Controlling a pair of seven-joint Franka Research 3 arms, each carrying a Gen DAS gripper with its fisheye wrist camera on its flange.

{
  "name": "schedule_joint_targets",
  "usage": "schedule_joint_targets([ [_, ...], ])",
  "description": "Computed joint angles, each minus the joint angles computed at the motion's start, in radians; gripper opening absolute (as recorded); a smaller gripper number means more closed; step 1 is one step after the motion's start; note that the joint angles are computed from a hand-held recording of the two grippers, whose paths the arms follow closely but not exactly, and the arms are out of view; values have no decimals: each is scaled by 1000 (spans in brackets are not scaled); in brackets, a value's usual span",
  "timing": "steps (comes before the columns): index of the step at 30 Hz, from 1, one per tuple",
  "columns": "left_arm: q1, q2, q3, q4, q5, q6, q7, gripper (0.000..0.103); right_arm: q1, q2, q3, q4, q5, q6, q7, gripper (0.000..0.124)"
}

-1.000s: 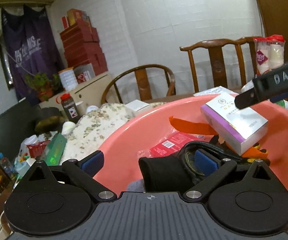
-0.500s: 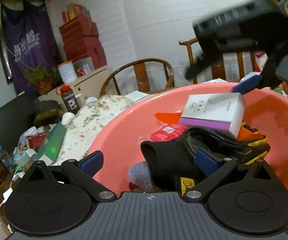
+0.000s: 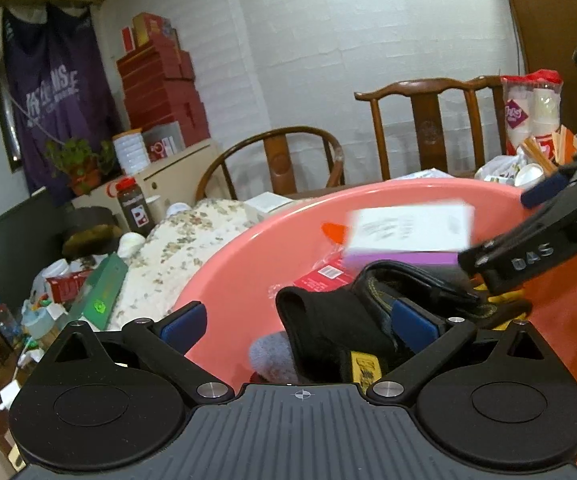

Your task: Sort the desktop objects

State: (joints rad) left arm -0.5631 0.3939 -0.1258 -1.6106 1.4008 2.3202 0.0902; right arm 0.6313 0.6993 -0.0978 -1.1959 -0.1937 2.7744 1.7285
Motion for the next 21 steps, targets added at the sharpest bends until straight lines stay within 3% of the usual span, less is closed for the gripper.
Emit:
schedule_joint_targets([
  [1, -4, -2, 0, -3, 2, -6, -6, 103, 53, 6, -83, -12, -57, 39, 79, 95],
  [3, -9, -3, -2, -5, 6, -16, -13, 103, 92, -3, -151, -48, -105, 102, 180, 95],
  [8, -26, 8, -5, 15, 10, -49, -19, 103, 30, -97, -67, -192, -40, 228, 173, 95],
  [14, -60, 28, -5, 46, 41, -71, -49, 103, 103, -241, -153, -470, 29, 483, 197, 100],
  [17, -79, 43, -4, 67, 51, -84, -54, 103, 262, -272, -331, -572, 86, 566, 190, 100],
  [19, -92, 52, -4, 80, 46, -97, -57, 103, 339, -282, -411, -623, 132, 612, 160, 100],
  [21, -103, 53, -3, 85, 48, -96, -83, 103, 383, -297, -450, -674, 174, 658, 126, 101],
])
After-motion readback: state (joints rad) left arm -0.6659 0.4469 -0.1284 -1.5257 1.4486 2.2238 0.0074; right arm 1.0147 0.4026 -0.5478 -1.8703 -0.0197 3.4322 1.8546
